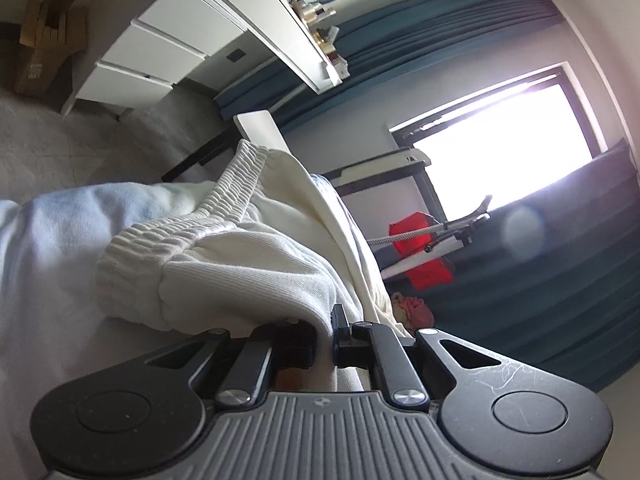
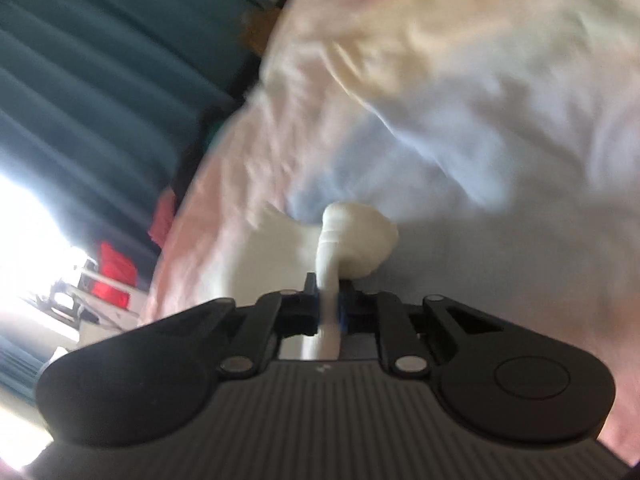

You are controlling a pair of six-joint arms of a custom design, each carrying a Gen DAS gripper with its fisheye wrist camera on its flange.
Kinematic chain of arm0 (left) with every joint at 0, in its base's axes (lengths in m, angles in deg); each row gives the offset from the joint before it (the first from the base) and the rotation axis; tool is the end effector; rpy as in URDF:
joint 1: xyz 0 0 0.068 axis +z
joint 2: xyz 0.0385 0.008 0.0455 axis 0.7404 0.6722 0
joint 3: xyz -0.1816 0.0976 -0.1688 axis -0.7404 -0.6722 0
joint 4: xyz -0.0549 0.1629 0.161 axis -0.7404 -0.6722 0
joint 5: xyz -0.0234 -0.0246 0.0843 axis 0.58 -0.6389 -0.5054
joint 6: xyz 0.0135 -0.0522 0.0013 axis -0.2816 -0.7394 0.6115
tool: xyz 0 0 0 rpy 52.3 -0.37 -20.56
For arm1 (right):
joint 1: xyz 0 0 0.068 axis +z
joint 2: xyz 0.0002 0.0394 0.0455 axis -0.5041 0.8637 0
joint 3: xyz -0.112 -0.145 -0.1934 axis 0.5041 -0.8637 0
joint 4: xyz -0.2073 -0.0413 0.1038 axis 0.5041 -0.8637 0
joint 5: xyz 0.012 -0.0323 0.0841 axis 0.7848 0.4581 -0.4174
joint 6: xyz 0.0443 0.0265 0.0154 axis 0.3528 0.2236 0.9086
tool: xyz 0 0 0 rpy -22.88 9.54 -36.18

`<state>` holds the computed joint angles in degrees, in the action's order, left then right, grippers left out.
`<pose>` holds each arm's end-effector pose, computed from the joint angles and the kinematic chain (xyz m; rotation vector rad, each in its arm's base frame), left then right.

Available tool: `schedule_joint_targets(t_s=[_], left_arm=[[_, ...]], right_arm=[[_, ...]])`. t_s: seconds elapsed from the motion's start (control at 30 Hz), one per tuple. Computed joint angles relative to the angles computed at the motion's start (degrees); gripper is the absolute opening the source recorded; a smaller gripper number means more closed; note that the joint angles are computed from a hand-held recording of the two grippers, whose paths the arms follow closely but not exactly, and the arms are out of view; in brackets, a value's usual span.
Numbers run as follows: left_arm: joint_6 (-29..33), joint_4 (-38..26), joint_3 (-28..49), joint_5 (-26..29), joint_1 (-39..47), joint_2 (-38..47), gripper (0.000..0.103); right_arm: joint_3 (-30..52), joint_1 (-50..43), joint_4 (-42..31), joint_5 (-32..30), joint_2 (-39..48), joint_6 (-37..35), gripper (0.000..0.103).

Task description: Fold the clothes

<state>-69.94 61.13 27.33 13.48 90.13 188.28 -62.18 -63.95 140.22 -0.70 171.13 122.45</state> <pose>0.3963 0.3205 0.0919 -0.7546 1.9127 -1.0032 0.2428 -0.1606 0.0575 1.4680 1.4559 0.2879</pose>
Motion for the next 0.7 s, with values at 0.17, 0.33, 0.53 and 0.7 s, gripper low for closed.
schedule_joint_targets(t_s=[0.17,0.33,0.53,0.7], left_arm=[[-9.02,4.29,-2.28,5.12,1.72,-0.73,0.008],[-3.67,-8.88,0.66,5.83,3.67,-0.85,0.008],[9.61,-25.50,5.44,3.10,5.47,0.17,0.008],[8.82,-23.24,5.19,3.76,5.88,0.47,0.008]], right_arm=[[2.40,1.50,-11.14,6.71,-17.56,-3.74,0.008],[2.19,4.27,-20.12,15.32,-24.43,-7.07,0.008],[-13.68,4.00,-10.90,17.18,-18.96,8.26,0.008],[-23.76,-0.50,3.03,8.58,-13.82,15.69,0.008]])
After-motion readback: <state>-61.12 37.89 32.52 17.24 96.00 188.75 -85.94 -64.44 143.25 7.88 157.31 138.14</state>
